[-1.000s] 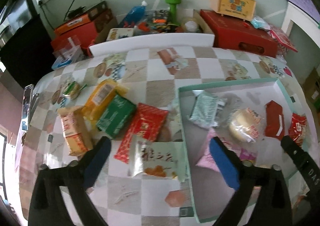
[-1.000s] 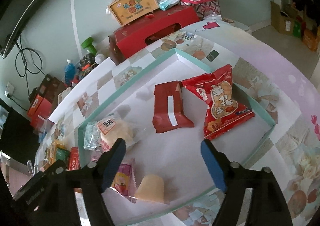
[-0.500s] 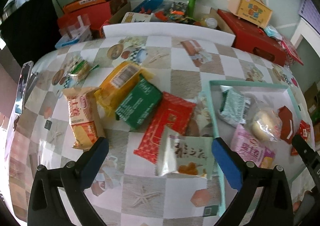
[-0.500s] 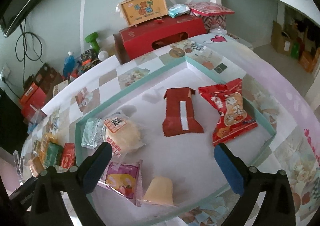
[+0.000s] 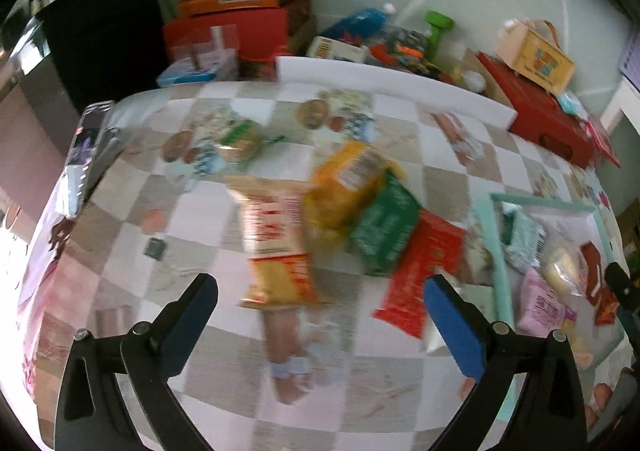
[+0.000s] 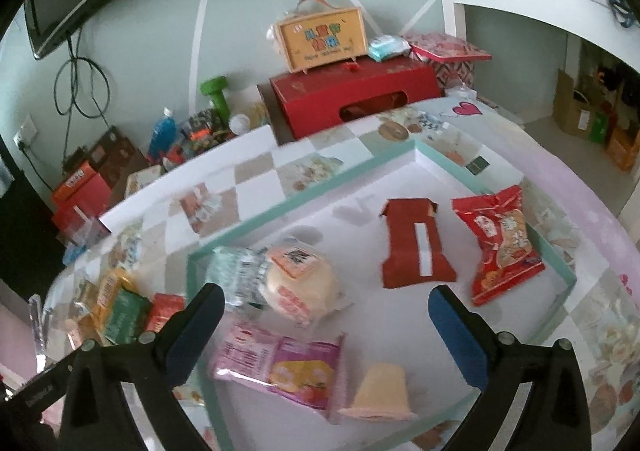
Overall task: Organize snacks
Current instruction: 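Move both tools back over the remaining snacks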
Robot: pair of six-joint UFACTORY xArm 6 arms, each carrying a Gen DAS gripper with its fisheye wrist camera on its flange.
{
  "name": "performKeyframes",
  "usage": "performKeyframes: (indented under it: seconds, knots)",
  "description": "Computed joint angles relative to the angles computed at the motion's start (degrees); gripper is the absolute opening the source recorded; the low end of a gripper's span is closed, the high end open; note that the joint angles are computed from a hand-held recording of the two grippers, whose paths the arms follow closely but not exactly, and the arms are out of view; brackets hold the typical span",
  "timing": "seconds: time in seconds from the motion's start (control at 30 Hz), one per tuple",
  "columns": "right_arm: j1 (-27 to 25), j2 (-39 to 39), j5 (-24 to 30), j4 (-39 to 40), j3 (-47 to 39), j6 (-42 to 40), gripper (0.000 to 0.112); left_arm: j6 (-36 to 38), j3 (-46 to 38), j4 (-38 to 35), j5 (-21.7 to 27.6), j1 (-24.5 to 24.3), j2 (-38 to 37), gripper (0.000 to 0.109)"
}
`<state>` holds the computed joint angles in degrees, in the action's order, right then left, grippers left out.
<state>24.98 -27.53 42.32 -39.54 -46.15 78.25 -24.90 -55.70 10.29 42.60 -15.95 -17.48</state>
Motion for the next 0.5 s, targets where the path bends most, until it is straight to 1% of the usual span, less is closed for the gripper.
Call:
performKeyframes:
  seconds: [0.13,0.27,0.33,0.4,0.5]
  knots:
    - [1.5,2.3,-1.7,-1.6,-1.9,1.0,0.103,0.5,2.5,-0.2,-2.9,2.7,-1.8,0.102]
    - [3.2,5.7,-2.2,-1.4,-4.6,-0.4,0.103,1.4,3.7,0.6,-5.2,4.2,-2.9,0.102]
    - [4.0,7.1,-3.3,-1.2,-5.6,-1.4,0.103,3.5,3.8,-2.0,-5.2,5.2,-3.0,0.102]
    - [5.0,8.6,-3.9,-1.1,-6.8,-2.5,0.103,7.1,3.8,-6.5,-5.3,6.2,-2.8,0.102]
    - [6.0,10.8,-6.3,-0.9,-8.2,-3.9,0.103,11.0,4.2,-10.4,-5.8,7.0,-2.7,0.102]
